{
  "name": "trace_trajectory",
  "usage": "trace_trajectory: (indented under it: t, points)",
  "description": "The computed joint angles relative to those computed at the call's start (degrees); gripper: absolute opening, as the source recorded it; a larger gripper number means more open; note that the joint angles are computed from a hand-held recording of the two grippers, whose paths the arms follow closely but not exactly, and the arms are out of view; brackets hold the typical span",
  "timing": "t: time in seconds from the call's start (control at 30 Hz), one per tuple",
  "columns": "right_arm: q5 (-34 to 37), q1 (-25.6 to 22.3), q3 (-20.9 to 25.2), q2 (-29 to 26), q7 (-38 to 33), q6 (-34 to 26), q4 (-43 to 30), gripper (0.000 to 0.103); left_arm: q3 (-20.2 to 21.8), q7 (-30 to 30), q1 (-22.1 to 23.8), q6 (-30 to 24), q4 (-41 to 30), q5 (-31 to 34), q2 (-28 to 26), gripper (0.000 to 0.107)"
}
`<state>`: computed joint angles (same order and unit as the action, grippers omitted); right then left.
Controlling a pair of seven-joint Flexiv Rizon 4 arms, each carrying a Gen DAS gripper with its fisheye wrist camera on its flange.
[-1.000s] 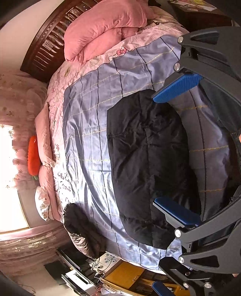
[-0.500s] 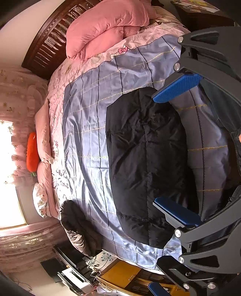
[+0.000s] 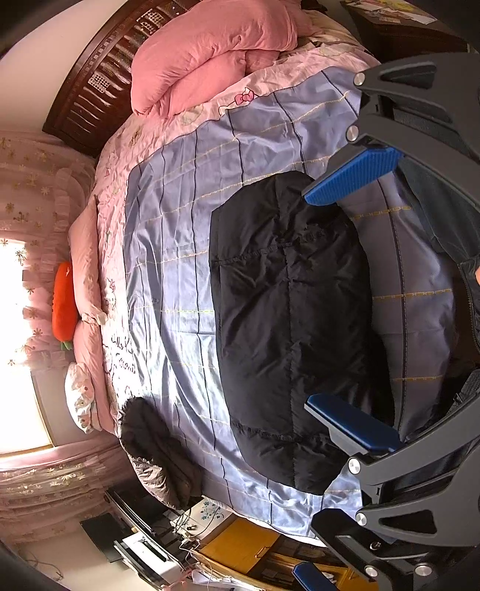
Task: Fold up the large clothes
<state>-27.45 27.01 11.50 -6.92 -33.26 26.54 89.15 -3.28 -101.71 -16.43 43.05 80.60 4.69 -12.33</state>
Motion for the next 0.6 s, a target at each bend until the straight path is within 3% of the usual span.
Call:
trace_trajectory:
  t: [0.6]
  points:
    - [0.08, 0.12, 0.10, 0.05, 0.11, -0.05, 0.23, 0.102, -0.07, 0.12, 0.13, 0.16, 0.50, -0.25, 0.29, 0.101]
